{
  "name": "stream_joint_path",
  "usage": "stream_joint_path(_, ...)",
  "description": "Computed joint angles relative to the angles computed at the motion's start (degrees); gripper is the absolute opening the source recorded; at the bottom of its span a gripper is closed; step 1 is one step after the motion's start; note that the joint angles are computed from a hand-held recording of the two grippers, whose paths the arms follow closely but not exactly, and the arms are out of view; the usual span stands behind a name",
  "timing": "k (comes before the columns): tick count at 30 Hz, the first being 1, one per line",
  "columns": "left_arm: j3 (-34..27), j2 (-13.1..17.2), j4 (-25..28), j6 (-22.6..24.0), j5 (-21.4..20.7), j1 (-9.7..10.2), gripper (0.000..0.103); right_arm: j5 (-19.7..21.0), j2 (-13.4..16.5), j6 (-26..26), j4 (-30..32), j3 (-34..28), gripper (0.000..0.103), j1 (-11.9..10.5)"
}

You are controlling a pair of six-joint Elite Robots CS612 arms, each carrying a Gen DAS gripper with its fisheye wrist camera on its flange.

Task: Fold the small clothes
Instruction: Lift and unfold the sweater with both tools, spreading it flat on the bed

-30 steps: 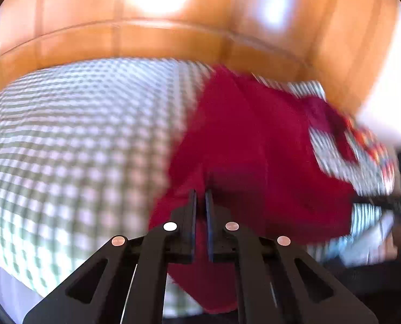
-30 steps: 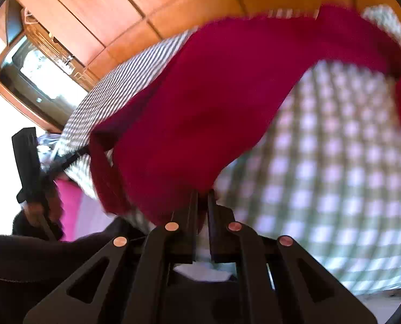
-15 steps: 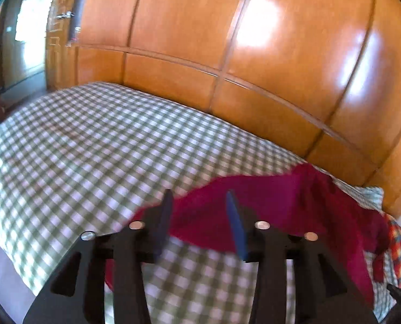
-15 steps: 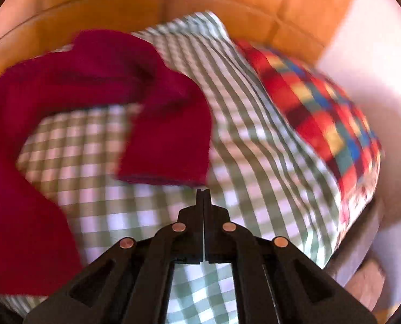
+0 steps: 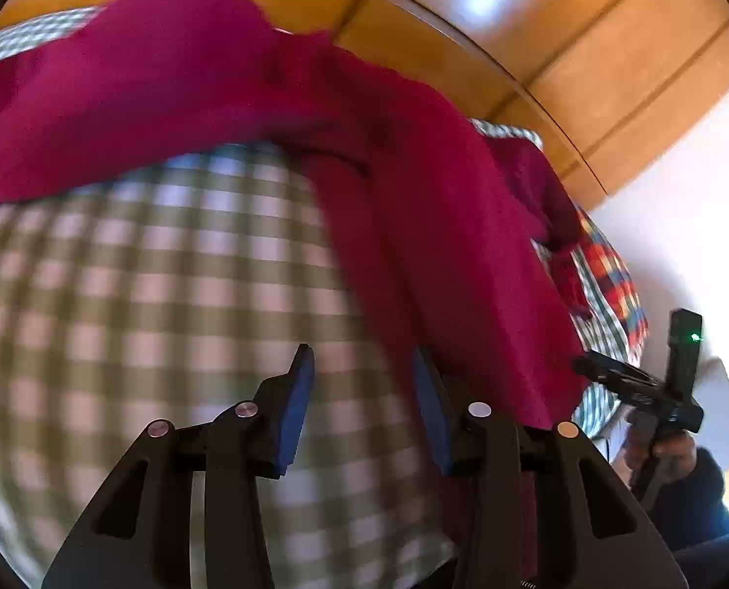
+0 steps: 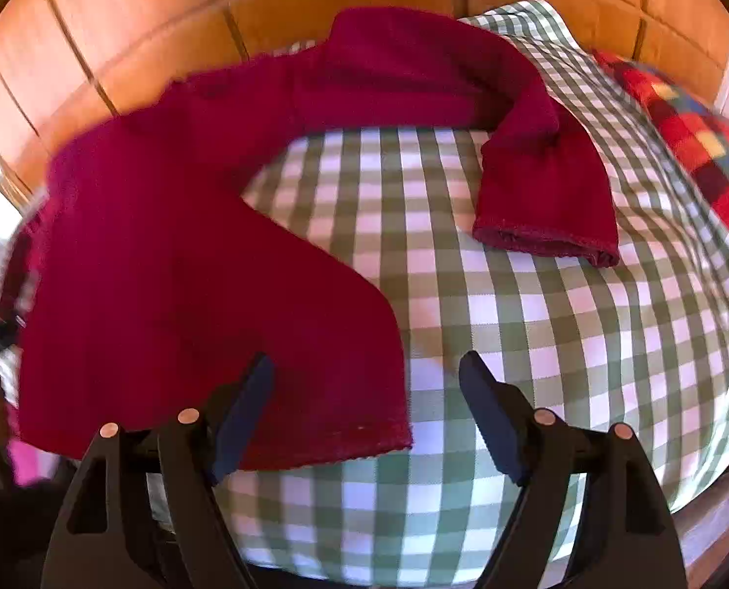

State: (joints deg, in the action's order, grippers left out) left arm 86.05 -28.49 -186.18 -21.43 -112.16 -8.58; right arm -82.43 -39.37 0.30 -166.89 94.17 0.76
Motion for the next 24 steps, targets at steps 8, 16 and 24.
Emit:
stream_joint_path(8, -2.5, 1.5, 0.4, -1.0, -3.3, -0.82, 0.009, 2.8, 0.4, -1.5, -0.3, -0.4, 0.01, -0.1)
stream_joint_path(16, 5.9, -4.9, -7.9, 0.5, -3.2, 3.48, 0.007, 9.8, -5.7, -6.2, -5.7, 5.8, 0.007, -1.5)
stream_joint_path(24, 14.4, -8.7, -5.3, 2.2, 1.4, 5.36, 0.007, 8.6, -8.1, -26.5, 11.5, 7.9, 0.007, 1.3)
